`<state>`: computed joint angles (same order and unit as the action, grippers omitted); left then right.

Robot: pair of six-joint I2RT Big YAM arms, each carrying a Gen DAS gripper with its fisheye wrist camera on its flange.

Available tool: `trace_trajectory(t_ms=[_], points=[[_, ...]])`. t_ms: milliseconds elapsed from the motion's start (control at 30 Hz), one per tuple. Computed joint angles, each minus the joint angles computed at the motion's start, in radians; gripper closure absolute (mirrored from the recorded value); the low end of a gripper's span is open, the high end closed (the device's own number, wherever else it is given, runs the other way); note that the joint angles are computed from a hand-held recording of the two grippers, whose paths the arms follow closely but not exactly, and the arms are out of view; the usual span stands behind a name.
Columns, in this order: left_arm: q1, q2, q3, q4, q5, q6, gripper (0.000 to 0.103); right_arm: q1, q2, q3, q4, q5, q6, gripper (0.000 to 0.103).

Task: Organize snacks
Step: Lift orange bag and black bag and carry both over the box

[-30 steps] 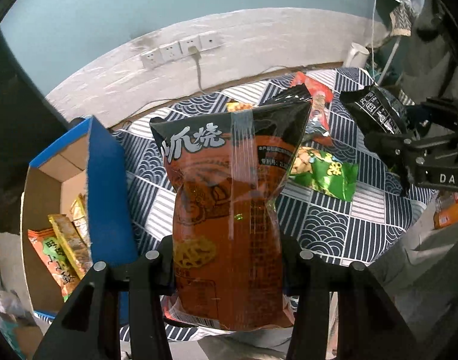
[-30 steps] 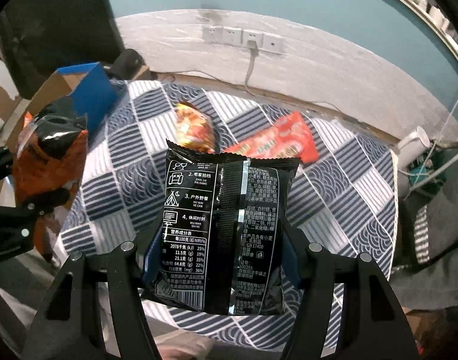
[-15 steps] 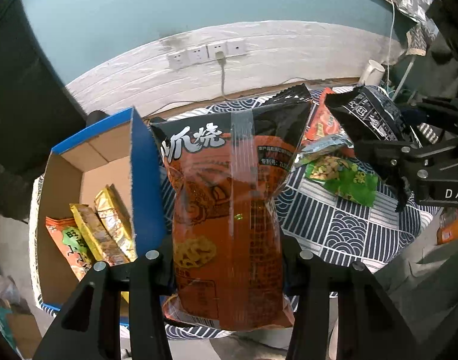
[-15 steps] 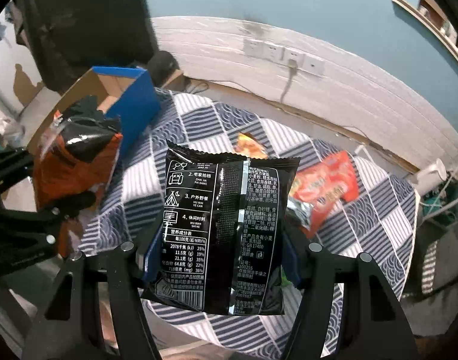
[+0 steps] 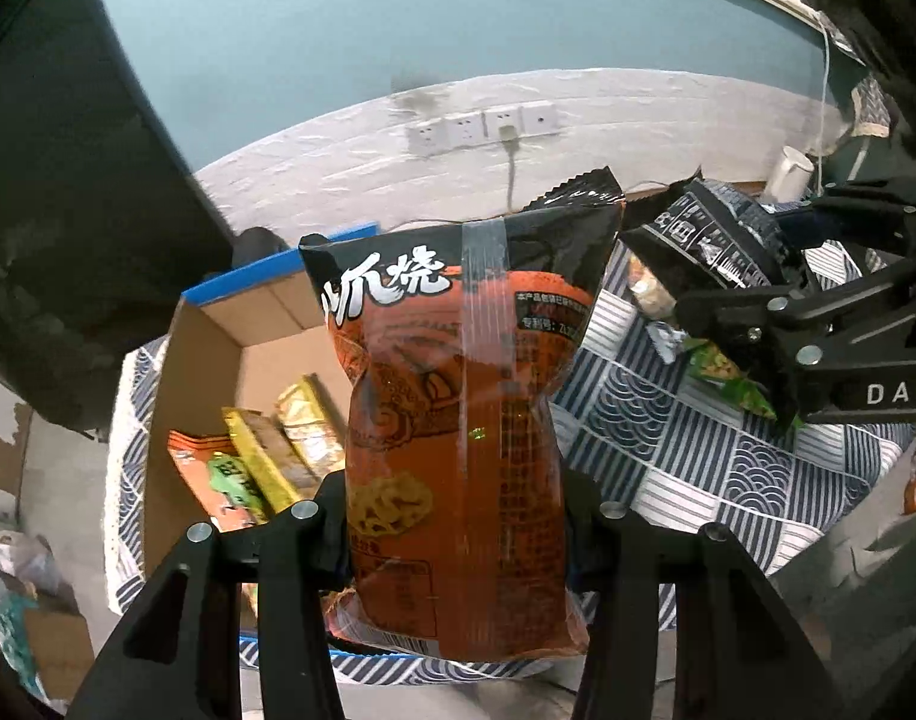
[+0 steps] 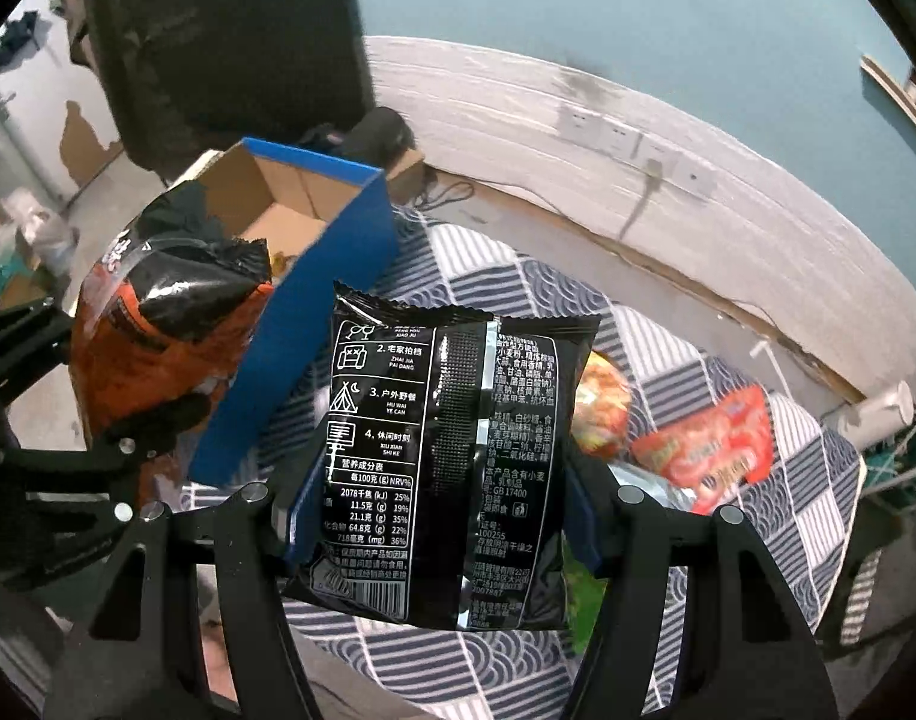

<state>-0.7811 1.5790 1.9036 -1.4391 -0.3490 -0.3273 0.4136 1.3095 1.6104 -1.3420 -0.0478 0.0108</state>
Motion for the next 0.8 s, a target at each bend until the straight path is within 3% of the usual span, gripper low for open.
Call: trace_trajectory(t_ms=[800], points=[[0.193, -0.15, -0.179, 0.036, 0.009, -0.038, 0.054, 0.201, 0.279, 0.292, -0.058, 0.03, 0.002, 0.038]])
